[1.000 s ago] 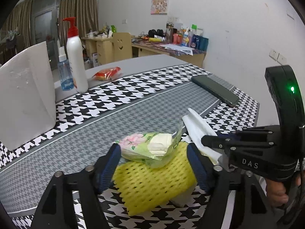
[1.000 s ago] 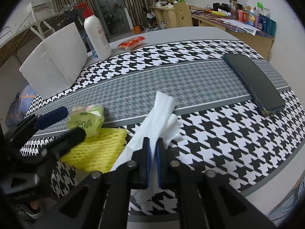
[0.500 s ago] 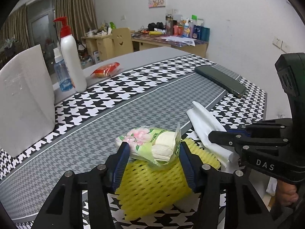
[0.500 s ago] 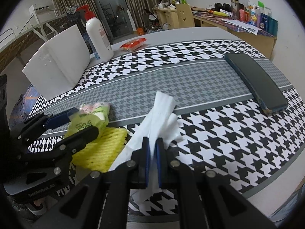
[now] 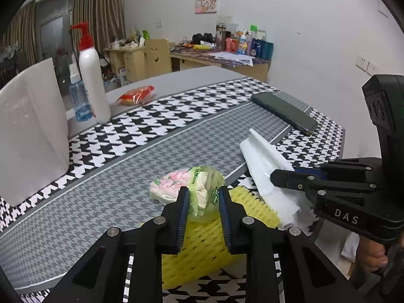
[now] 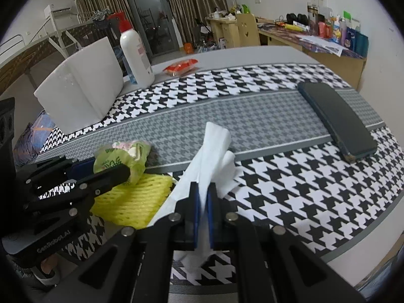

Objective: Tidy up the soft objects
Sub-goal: 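Lift the soap with the left gripper while the right gripper lifts the tissue, then carry the soap and tissue in both grippers over the white foam box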

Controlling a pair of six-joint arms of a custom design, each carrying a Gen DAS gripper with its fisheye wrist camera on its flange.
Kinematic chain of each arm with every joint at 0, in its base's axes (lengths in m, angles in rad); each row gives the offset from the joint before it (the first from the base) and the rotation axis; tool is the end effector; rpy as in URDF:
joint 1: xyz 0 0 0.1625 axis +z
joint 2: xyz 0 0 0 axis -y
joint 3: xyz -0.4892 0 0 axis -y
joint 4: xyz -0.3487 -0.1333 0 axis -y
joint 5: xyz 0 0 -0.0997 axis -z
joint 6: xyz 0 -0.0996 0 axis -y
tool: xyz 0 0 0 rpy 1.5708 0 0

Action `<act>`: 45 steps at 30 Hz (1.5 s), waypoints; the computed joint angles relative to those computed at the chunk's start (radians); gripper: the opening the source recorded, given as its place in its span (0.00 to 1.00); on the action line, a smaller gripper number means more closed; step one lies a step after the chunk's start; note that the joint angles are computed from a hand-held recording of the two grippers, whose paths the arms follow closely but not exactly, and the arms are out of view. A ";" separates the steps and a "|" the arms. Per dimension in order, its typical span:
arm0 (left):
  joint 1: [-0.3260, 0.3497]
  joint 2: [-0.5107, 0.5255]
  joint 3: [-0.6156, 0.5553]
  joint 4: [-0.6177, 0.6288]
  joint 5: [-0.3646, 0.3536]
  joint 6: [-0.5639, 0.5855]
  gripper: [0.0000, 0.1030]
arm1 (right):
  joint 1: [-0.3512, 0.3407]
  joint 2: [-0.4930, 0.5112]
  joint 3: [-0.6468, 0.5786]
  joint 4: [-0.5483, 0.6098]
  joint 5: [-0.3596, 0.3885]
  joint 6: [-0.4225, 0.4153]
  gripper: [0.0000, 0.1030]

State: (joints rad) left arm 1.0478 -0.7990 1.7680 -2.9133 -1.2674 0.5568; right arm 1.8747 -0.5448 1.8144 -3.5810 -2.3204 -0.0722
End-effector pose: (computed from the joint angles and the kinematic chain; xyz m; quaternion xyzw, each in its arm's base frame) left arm -0.1914 -0.6585 0.1735 0.4752 0.8476 -0.1810 0.1516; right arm 0.2553 -0.5955 0.0965 0.0320 -0.8770 0.3740 0.3001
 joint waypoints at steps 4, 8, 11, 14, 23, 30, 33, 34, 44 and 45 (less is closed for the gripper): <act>0.001 -0.013 0.003 -0.013 -0.021 -0.008 0.22 | 0.010 -0.002 -0.001 -0.025 -0.015 -0.012 0.08; 0.000 -0.025 0.012 -0.040 -0.033 -0.010 0.22 | 0.020 -0.002 -0.004 -0.044 -0.026 -0.024 0.08; -0.001 -0.033 0.017 -0.054 -0.038 -0.012 0.22 | 0.026 -0.001 -0.005 -0.052 -0.031 -0.035 0.08; -0.002 -0.042 0.024 -0.073 -0.042 -0.015 0.22 | 0.035 0.001 -0.010 -0.059 -0.039 -0.050 0.08; -0.006 -0.068 0.046 -0.125 -0.042 -0.012 0.22 | 0.065 0.006 -0.021 -0.110 -0.045 -0.112 0.08; -0.009 -0.088 0.062 -0.158 -0.035 -0.013 0.22 | 0.080 0.016 -0.040 -0.124 -0.041 -0.151 0.08; -0.009 -0.096 0.066 -0.178 -0.026 -0.012 0.22 | 0.084 0.016 -0.039 -0.136 -0.017 -0.168 0.08; -0.008 -0.099 0.067 -0.179 -0.025 -0.013 0.22 | 0.084 0.015 -0.036 -0.142 -0.002 -0.173 0.08; -0.004 -0.123 0.077 -0.244 -0.018 0.000 0.22 | 0.099 0.024 -0.065 -0.149 0.043 -0.216 0.08; -0.004 -0.126 0.078 -0.249 -0.017 0.002 0.22 | 0.100 0.025 -0.066 -0.152 0.051 -0.222 0.08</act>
